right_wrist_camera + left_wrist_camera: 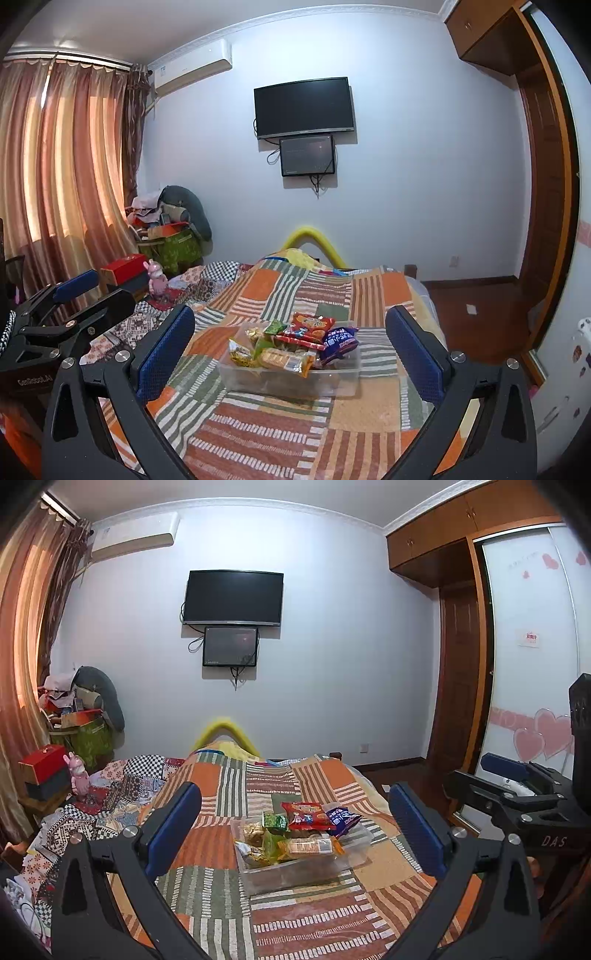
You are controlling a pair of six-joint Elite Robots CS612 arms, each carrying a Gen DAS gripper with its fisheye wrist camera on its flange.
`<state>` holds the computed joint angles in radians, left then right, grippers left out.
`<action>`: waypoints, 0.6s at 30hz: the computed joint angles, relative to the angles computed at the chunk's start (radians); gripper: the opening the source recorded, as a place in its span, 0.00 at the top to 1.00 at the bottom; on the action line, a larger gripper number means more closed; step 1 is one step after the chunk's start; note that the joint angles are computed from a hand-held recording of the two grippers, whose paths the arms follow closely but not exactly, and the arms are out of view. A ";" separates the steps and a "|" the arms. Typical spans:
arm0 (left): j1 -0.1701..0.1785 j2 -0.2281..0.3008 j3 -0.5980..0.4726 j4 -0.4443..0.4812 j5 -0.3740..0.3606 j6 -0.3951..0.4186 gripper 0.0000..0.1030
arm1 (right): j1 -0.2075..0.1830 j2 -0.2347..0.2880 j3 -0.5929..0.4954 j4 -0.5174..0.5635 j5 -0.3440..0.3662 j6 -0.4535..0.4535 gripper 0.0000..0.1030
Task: Organize snacks
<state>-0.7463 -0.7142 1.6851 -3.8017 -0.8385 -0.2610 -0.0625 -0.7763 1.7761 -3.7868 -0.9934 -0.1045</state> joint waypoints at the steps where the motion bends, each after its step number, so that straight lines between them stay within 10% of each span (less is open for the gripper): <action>1: 0.000 -0.001 0.001 0.001 0.000 -0.001 0.00 | 0.000 0.000 0.000 0.000 0.000 0.001 0.00; 18: 0.009 -0.006 0.009 0.026 -0.015 -0.047 0.00 | 0.000 -0.001 0.001 0.001 -0.011 -0.010 0.00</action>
<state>-0.7369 -0.7207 1.6938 -3.7755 -0.8534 -0.3080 -0.0624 -0.7778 1.7775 -3.7857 -1.0048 -0.1144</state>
